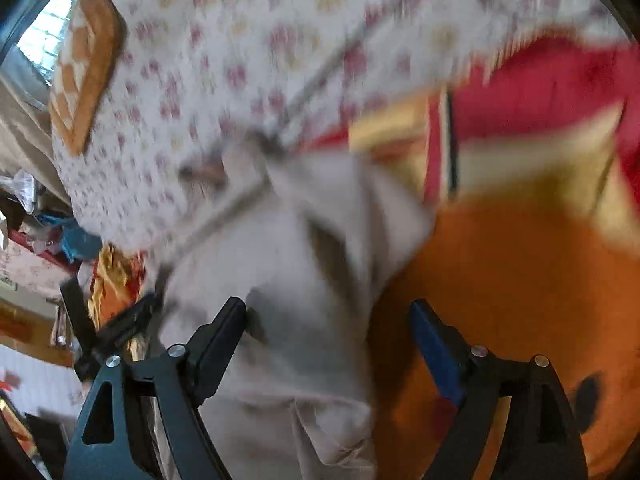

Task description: Fold large clothes

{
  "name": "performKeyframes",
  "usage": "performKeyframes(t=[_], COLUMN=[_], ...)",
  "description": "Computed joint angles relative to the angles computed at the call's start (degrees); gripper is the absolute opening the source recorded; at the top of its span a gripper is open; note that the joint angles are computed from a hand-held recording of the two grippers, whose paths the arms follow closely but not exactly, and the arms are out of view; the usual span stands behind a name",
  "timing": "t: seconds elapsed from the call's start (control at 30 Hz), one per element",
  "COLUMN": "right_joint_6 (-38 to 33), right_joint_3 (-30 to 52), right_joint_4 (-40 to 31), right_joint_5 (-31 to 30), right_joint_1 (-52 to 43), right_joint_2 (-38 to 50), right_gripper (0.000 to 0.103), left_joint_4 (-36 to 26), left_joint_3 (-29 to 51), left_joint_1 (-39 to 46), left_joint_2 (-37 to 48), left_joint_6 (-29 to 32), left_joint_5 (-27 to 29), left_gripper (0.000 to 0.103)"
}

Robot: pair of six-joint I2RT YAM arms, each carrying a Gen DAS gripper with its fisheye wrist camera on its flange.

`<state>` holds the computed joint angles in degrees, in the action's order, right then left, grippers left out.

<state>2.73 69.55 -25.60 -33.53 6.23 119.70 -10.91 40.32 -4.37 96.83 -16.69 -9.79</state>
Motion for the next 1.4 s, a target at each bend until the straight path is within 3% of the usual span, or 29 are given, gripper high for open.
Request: performKeyframes(t=[0.03,0.07,0.2,0.27,0.33,0.4,0.5,0.53,0.57,0.63,0.73,0.8,0.87,1.07,1.13,1.2,1.23,1.3,1.37,1.4], right_joint_6=[-0.01,-1.87,-8.61,-9.63,-9.61,-10.89,-10.95,-9.95,-7.9,-2.28,3.15,2.78,3.17,13.47,14.51,16.95,17.35,16.52,11.5,8.97], right_joint_3=[-1.85,-4.35,-11.93,-12.29,-12.86,-12.76,-12.58,-11.8,-11.36,-10.54,-7.37,-1.41,4.8,14.19,19.07,16.71,15.29,12.36,8.07,6.02], right_joint_4=[1.55,2.59,1.72,0.6,1.24,0.2,-0.27,-0.77,-0.14,3.15,5.7,2.44,-1.15,4.62,3.3,7.52,9.07,9.49,6.22,4.45], right_joint_5=[2.31,2.93,2.35,6.89,9.8,4.98,0.91,-0.17,-1.42,-3.31,-5.79,-5.27,-5.18,-5.73,-3.55,-0.18,-0.6,-2.37,-1.76,-1.16], right_joint_1=[1.13,1.6,0.23,0.49,0.34,-2.54,-5.27,-5.96,-6.7,-7.12,-6.33,-3.94,-1.97,-3.86,-4.1,-4.3,-4.97,-6.26,-6.19,-5.79], right_joint_2=[-1.08,-3.91,-16.24,-14.94,-12.86,-13.13,-14.87,-14.38,-13.85,-12.78,-7.88,-1.78,3.73,10.21,13.05,10.93,9.55,6.23,1.07,-0.95], right_gripper=[0.032,0.021,0.012,0.004,0.004,0.004,0.015,0.029,0.051,0.061,0.061,0.058,0.038,0.016,0.008,0.014,0.014,0.026,0.06,0.064], left_joint_4=[-0.65,-0.94,-1.62,-2.89,-3.0,-2.29,-0.93,-1.43,-1.7,-0.68,-1.04,-3.28,-1.59,2.96,4.26,4.97,5.49,6.43,5.19,4.5], left_joint_3=[0.24,0.16,-1.32,-0.97,-1.8,-2.56,-1.25,0.62,2.7,5.99,11.5,14.1,13.77,11.76,11.07,10.63,10.4,9.4,7.26,6.53], left_joint_1=[-0.8,-1.26,-2.23,-3.76,-6.19,-9.66,-16.65,-18.16,-19.46,-21.69,-23.79,-24.86,-25.71,-25.88,-25.8,-25.43,-25.12,-24.37,-22.75,-21.89], left_joint_2=[0.04,-0.4,-5.0,-6.39,-9.88,-13.18,-13.78,-12.09,-9.74,-4.34,4.82,8.97,10.74,11.45,11.64,11.62,11.63,10.7,6.98,5.24], left_joint_6=[0.33,0.46,0.25,-2.62,-5.6,-6.33,-8.02,-8.31,-8.65,-10.36,-11.77,-12.7,-12.92,-10.46,-10.55,-10.42,-10.24,-10.27,-10.95,-10.76], left_joint_5=[-1.07,-1.5,-1.08,-0.64,0.66,1.3,-0.58,-0.08,0.69,1.19,3.54,3.21,1.89,0.93,1.18,2.0,2.63,4.1,7.62,8.71], left_gripper=[0.06,0.06,0.06,0.06,0.06,0.06,0.062,0.063,0.063,0.063,0.063,0.063,0.064,0.064,0.064,0.064,0.063,0.063,0.063,0.063])
